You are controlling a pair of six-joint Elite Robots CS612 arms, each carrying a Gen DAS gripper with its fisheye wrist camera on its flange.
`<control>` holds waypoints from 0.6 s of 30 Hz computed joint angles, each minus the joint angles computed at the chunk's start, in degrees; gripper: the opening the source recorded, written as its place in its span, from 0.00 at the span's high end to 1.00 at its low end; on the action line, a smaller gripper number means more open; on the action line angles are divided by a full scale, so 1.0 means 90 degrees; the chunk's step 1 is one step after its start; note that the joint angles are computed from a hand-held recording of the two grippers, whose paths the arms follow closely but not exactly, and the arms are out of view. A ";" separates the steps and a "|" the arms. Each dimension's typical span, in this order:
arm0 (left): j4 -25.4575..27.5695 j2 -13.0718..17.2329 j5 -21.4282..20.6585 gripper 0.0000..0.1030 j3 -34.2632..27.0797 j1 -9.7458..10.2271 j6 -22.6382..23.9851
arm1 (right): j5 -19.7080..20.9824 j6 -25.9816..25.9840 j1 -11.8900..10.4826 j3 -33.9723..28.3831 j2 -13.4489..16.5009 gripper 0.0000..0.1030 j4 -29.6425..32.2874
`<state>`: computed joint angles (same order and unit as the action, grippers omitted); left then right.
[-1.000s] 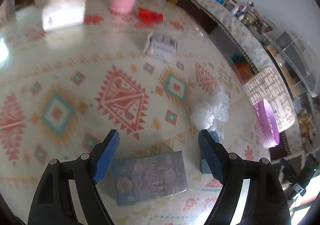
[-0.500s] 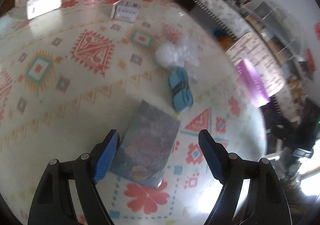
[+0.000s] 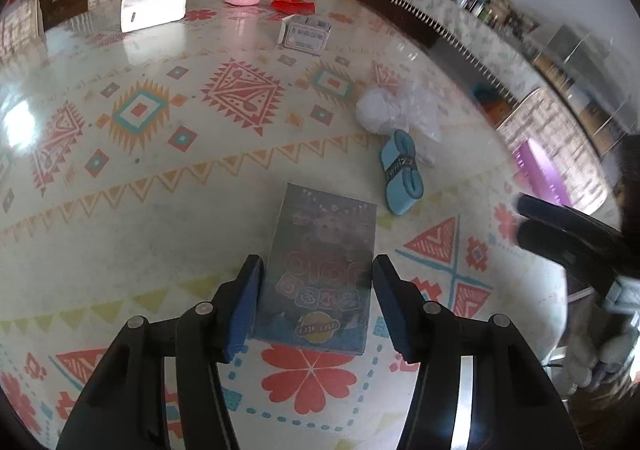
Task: Collect trash
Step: 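Grasp the grey card box with the left tool while the right tool grasps the teal strap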
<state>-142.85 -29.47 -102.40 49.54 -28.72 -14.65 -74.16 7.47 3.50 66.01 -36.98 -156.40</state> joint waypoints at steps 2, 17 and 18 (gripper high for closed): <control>-0.0217 -0.0015 -0.0174 0.46 0.0099 0.0038 -0.0039 | -0.0170 0.0026 0.0074 -0.0428 0.0224 0.15 0.0223; -0.0191 -0.0032 0.0174 0.46 0.0110 -0.0038 -0.0011 | -0.1390 -0.0400 0.0424 -0.2232 0.1091 0.74 0.1780; -0.0191 -0.0047 0.0240 0.46 0.0128 -0.0046 -0.0023 | -0.1389 -0.0384 0.0423 -0.2189 0.1069 0.76 0.1737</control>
<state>-144.57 -29.90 -100.24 50.70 -29.13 -14.86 -86.66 4.01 7.30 46.31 -27.36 -140.77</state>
